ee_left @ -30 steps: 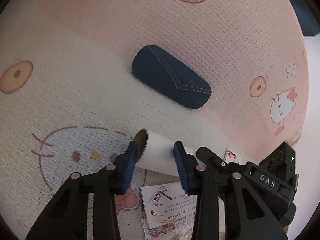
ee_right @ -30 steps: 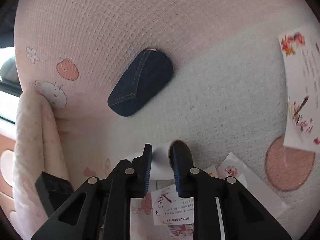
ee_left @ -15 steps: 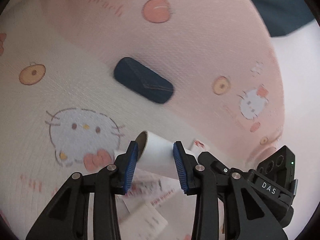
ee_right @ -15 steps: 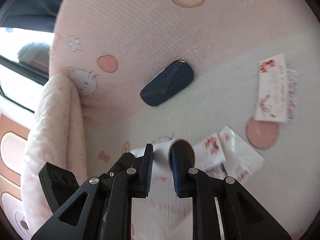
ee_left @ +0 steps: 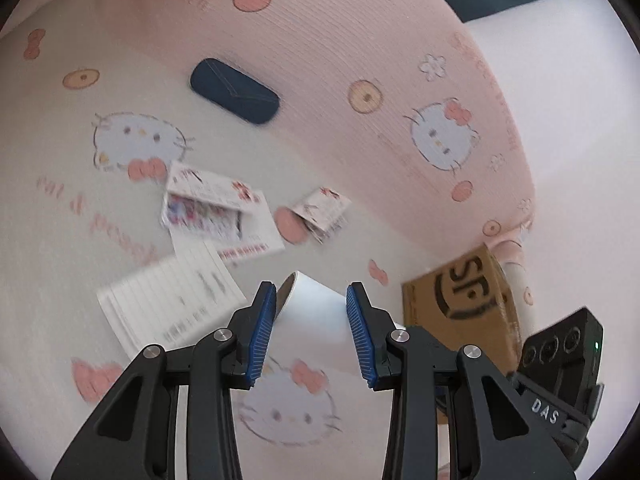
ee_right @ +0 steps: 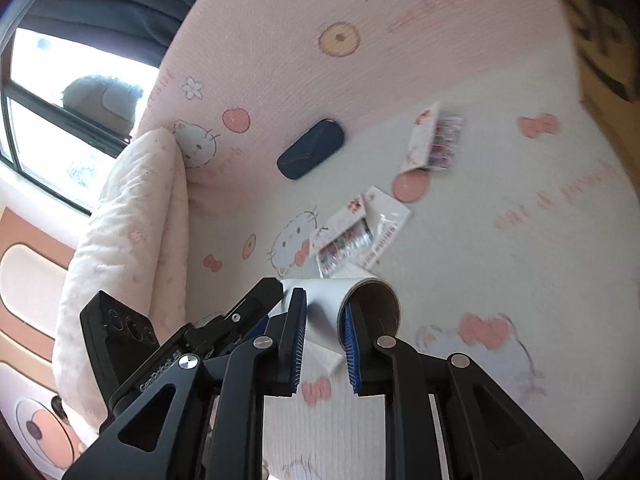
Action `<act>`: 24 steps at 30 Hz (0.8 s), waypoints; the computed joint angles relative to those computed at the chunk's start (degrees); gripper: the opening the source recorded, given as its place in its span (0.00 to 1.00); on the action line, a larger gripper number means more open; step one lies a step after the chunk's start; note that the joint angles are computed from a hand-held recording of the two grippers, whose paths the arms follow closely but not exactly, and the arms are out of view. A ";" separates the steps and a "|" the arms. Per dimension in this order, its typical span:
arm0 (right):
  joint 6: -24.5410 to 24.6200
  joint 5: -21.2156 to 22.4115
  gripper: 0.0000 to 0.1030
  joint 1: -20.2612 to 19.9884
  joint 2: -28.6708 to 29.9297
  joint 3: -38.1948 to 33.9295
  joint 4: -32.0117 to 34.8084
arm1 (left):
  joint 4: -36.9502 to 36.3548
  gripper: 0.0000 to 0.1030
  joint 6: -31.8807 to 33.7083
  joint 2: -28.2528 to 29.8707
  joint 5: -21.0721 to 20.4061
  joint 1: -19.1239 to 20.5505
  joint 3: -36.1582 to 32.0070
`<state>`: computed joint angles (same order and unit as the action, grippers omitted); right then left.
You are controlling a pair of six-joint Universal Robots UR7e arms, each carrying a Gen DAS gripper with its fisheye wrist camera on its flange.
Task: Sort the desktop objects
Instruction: 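Lift the white paper roll with both grippers and carry it to the box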
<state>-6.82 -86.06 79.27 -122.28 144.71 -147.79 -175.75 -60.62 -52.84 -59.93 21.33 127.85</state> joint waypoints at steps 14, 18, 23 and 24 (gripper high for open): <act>-8.69 10.77 0.15 -12.77 -19.14 -10.88 19.39 | 5.97 0.39 5.38 9.02 -4.34 -6.08 -18.10; -13.05 16.79 0.15 -19.74 -19.28 -18.21 24.98 | 8.26 0.39 8.61 14.74 -6.10 -6.10 -27.85; -18.78 23.07 0.15 -29.20 -16.33 -27.95 31.78 | 13.84 0.39 10.81 24.05 -8.97 -5.98 -42.93; -20.20 24.68 0.15 -31.70 -15.39 -30.17 33.37 | 14.85 0.39 11.24 26.17 -9.94 -5.82 -46.13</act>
<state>-27.02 -61.38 47.57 -137.66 114.54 -114.41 -160.90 -49.38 -26.67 -69.86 15.51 81.72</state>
